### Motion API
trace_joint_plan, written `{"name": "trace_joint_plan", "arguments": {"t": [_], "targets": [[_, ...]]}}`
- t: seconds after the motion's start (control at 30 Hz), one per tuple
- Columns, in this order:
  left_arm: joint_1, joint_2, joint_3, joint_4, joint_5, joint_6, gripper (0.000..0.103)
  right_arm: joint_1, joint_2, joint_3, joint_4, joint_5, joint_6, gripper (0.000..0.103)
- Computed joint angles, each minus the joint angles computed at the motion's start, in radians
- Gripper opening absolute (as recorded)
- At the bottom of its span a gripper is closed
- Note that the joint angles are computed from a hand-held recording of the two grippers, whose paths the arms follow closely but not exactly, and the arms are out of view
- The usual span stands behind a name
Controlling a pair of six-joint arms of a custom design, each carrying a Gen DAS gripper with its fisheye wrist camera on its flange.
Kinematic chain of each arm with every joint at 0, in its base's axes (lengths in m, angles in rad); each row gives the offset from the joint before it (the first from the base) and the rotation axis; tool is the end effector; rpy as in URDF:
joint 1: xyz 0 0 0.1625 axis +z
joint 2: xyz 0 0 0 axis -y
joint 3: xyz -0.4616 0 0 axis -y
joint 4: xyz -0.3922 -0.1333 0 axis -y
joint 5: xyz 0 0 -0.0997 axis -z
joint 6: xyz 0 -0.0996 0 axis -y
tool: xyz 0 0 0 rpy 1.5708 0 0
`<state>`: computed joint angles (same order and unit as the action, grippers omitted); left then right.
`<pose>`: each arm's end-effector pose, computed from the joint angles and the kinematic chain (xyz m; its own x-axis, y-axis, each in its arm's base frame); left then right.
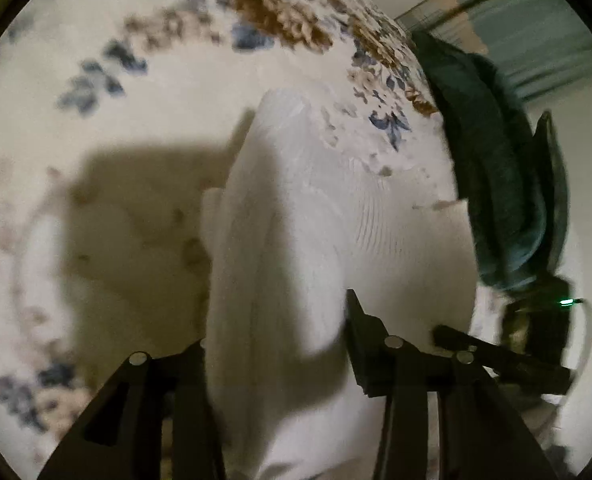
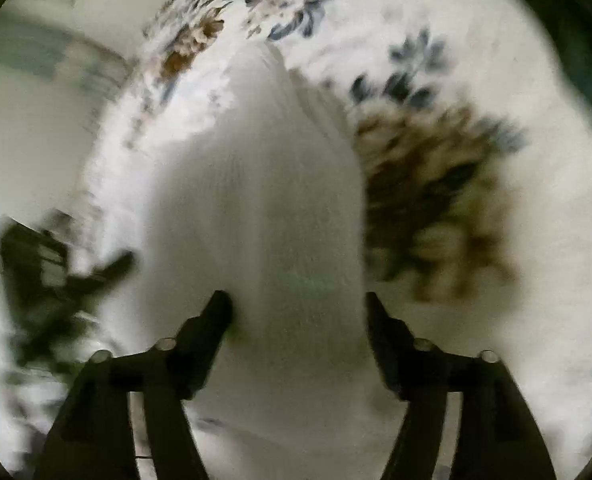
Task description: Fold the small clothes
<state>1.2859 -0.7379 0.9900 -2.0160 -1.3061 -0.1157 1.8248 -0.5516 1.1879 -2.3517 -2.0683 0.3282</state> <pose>-0.0825 -0.8487 0.3000 -0.9659 0.1129 -0.2329 0.1654 0.9613 -0.2203 0.2890 -0.7720 0.0991 -0.9017 0.1627 0.4006 0.0444 0.9564 -0.2886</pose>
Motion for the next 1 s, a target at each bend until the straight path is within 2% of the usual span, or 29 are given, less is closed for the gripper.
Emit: {"name": "trace_joint_plan", "arguments": {"t": [0.03, 0.07, 0.13, 0.17, 0.2, 0.23, 0.27, 0.43, 0.67, 0.8, 1.0], "targets": [[-0.028, -0.021, 0.042, -0.021, 0.103, 0.014, 0.046, 0.022, 0.003, -0.002, 0.024, -0.075, 0.003, 0.088], [-0.046, -0.04, 0.081, -0.049, 0.168, 0.026, 0.047, 0.045, 0.007, -0.005, 0.049, -0.15, 0.006, 0.091], [-0.086, -0.097, 0.192, -0.139, 0.288, 0.065, 0.047, 0.081, 0.01, -0.004, 0.099, -0.264, 0.039, 0.103], [-0.103, -0.118, 0.233, -0.178, 0.33, 0.079, 0.055, 0.098, 0.003, 0.015, 0.114, -0.318, 0.063, 0.103], [-0.126, -0.145, 0.283, -0.215, 0.388, 0.086, 0.066, 0.125, -0.014, 0.042, 0.144, -0.374, 0.103, 0.103], [-0.138, -0.163, 0.309, -0.225, 0.407, 0.085, 0.095, 0.143, -0.012, 0.035, 0.173, -0.412, 0.13, 0.103], [-0.152, -0.188, 0.338, -0.233, 0.412, 0.079, 0.103, 0.16, -0.02, 0.051, 0.183, -0.446, 0.153, 0.103], [-0.221, -0.269, 0.412, -0.246, 0.474, 0.039, 0.103, 0.262, -0.104, 0.114, 0.288, -0.563, 0.334, 0.103], [-0.35, -0.401, 0.47, -0.11, 0.56, -0.078, 0.103, 0.426, -0.216, 0.095, 0.622, -0.649, 0.623, 0.103], [-0.455, -0.492, 0.501, -0.013, 0.609, -0.152, 0.103, 0.533, -0.259, 0.018, 0.868, -0.647, 0.789, 0.103], [-0.607, -0.595, 0.486, 0.198, 0.673, -0.311, 0.103, 0.68, -0.266, -0.15, 1.171, -0.639, 0.953, 0.103]]}}
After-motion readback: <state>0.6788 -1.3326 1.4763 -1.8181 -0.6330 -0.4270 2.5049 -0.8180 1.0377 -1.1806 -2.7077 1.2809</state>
